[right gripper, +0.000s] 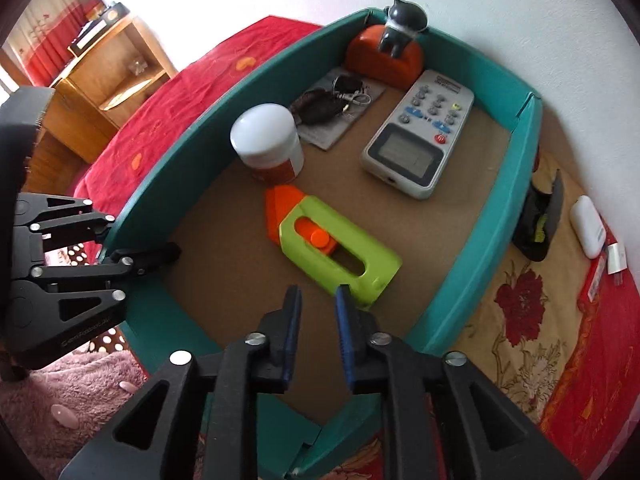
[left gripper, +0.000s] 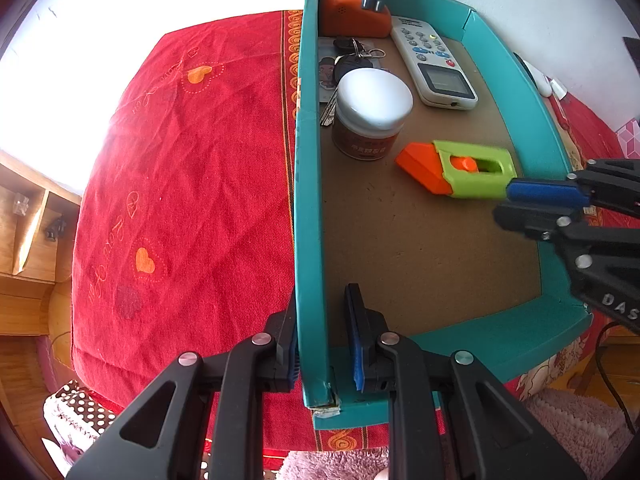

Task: Organize objects
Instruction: 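Push the lime-green box beside the white jar with the right gripper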

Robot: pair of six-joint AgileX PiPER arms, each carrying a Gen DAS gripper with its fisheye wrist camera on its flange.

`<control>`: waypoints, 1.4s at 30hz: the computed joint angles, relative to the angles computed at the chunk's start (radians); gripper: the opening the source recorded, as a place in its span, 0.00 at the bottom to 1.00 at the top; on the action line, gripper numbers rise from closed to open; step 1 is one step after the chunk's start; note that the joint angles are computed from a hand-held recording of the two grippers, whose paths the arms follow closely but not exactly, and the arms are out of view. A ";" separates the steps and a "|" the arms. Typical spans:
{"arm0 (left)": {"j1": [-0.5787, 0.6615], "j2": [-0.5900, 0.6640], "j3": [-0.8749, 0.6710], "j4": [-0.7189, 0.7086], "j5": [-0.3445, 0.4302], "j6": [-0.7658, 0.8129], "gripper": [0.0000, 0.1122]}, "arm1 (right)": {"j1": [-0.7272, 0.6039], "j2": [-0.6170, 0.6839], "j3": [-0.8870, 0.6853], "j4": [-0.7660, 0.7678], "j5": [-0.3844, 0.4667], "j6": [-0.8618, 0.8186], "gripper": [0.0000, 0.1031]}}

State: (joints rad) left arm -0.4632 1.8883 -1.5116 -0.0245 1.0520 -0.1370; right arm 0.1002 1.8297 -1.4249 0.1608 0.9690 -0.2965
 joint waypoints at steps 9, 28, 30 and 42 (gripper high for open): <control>0.000 -0.001 0.000 0.001 0.001 0.000 0.15 | 0.045 0.056 -0.036 -0.097 -0.048 0.048 0.23; 0.003 -0.008 0.008 0.000 0.000 0.004 0.15 | 0.089 0.116 -0.120 -0.213 -0.095 -0.007 0.23; 0.003 -0.009 0.010 0.000 -0.001 0.004 0.15 | 0.080 0.121 -0.126 -0.180 -0.085 -0.009 0.23; 0.003 -0.017 0.019 -0.001 -0.004 -0.001 0.15 | -0.069 -0.048 0.004 0.085 -0.070 -0.043 0.53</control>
State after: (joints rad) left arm -0.4600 1.8717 -1.4926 -0.0260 1.0476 -0.1383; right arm 0.0315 1.7813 -1.4209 0.2461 0.8988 -0.3393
